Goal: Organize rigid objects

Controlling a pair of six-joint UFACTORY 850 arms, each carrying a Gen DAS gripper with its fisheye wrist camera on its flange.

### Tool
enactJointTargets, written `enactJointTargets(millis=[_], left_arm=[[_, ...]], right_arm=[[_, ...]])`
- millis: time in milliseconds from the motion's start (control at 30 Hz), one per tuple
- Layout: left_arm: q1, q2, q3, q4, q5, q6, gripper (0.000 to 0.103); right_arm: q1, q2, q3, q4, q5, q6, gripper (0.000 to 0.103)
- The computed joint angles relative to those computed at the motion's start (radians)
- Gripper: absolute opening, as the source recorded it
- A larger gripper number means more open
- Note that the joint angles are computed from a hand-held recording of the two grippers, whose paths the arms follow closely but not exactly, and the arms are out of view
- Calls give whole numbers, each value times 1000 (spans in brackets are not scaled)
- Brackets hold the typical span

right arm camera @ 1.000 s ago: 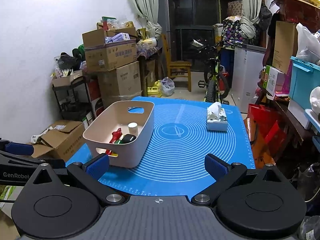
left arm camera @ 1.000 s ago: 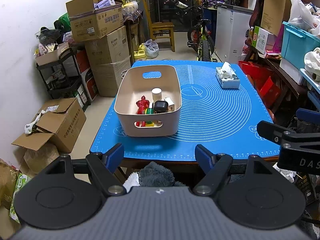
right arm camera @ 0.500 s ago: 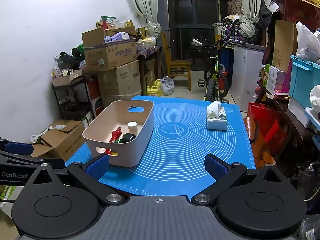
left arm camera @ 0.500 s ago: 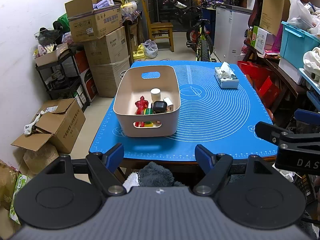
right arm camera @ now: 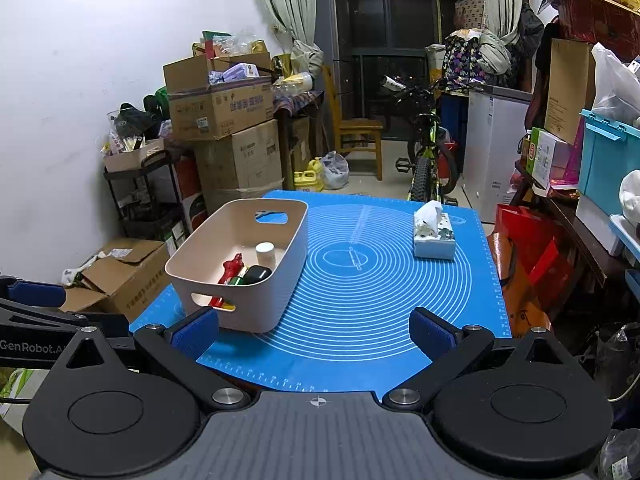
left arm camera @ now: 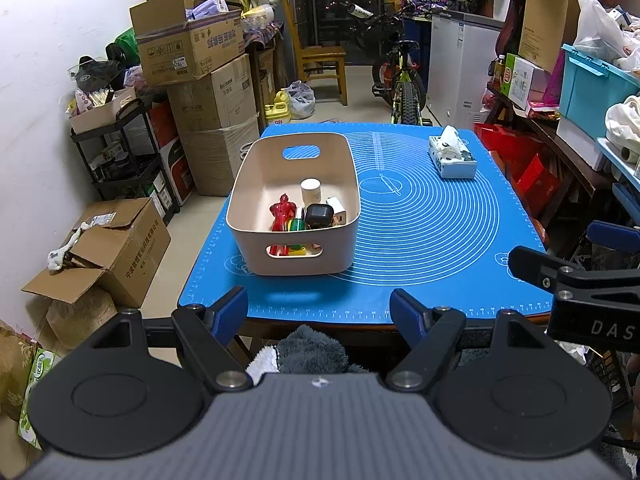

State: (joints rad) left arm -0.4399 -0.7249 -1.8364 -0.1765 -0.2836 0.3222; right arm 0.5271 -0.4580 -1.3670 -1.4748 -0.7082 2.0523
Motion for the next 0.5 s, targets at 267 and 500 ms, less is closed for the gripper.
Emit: enactJointTargets(millis=[267, 500], left_arm=[[0, 0, 1, 0, 1, 0, 79], [1, 0, 1, -5, 2, 5, 79]], right_arm=[[0, 2, 2, 0, 0, 0, 100], [-2, 4, 2, 1, 3, -2, 100]])
